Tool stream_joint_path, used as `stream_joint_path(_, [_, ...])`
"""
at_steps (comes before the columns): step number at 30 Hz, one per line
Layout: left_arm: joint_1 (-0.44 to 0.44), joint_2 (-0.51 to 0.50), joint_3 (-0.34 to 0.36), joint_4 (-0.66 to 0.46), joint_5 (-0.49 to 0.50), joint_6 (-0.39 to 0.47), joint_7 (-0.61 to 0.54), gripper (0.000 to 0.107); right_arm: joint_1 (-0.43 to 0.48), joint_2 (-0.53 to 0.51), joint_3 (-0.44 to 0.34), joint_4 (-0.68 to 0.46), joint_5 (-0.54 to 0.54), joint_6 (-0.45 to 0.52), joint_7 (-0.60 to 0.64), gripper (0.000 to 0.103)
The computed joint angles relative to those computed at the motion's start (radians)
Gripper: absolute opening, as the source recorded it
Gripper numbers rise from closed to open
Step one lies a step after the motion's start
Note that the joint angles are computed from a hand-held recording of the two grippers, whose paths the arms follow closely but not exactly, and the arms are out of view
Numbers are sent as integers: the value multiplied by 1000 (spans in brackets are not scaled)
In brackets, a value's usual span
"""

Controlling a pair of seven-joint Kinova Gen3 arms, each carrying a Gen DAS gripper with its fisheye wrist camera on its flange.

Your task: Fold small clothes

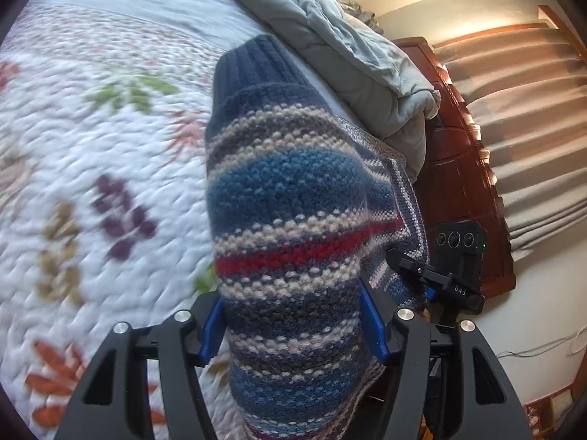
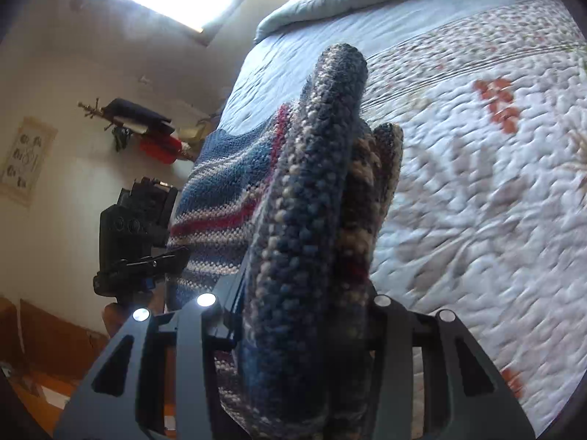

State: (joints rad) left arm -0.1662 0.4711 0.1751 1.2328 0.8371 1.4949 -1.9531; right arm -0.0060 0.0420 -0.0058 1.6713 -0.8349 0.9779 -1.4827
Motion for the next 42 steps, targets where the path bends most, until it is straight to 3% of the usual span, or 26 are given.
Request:
stream_joint_path(4, [-122,-94,-54,155,1,57,-125,62,-127,-48,-100,86,62,-163,-127,41])
stream_joint_path(7, [-189,-132,-115,274,-20,80,-226,62,-220,-56,-134,182,37,-285,-162,41])
stream_joint_path(11, [-236,-132,-171,382,-62,68,-329,62,-325,-25,-181,251,52,-411,-240,41])
stream_joint_path(15, [-278,-91,-189,453,-43,52,-396,62,-374,-5,-190,311,-27,-511,-196,42])
stream_joint_path(18, [-287,-76,-185,473,-15,41,-413,64,-340,-1,-190,336,-131,-493,-101,46])
stream_joint_path(19, [-289,-75,-185,476,-13,38,-419,65,-335,0,-184,337,-139,-476,-84,53])
stream_joint_path(20, [-292,-75,-185,476,-12,39,-421,67,-333,2,-173,325,-131,-444,-81,63])
stream_joint_path(23, [-311,-101,-195,474,-11,47,-428,70,-294,-39,-137,290,-39,-346,-107,78])
stream_joint_path(26, [-357,-214,-231,527,8,14,-508,70,-261,-86,-130,260,75,-341,-186,82])
stream_joint_path(29, [-398,-301,-275,585,66,52,-593,70,-265,-57,-83,223,78,-330,-185,81])
stream_joint_path(31, [-407,-341,-298,621,97,95,-662,69,-258,-12,-72,190,75,-323,-174,74])
stream_joint_path(33, [-403,-371,-316,668,122,154,-738,69,-220,47,-94,153,46,-291,-144,44])
stream_joint_path(34, [-394,-380,-321,692,132,177,-764,69,-221,67,-98,137,51,-285,-132,14])
stream_joint_path(36, [-378,-391,-334,732,126,173,-802,69,-225,74,-110,121,78,-312,-119,11])
stream_joint_path(39, [-345,-379,-345,784,76,97,-789,66,-225,74,-130,153,70,-402,-125,10])
stream_joint_path(42, [-351,-343,-355,829,46,52,-808,57,-205,110,-137,177,104,-392,-174,16])
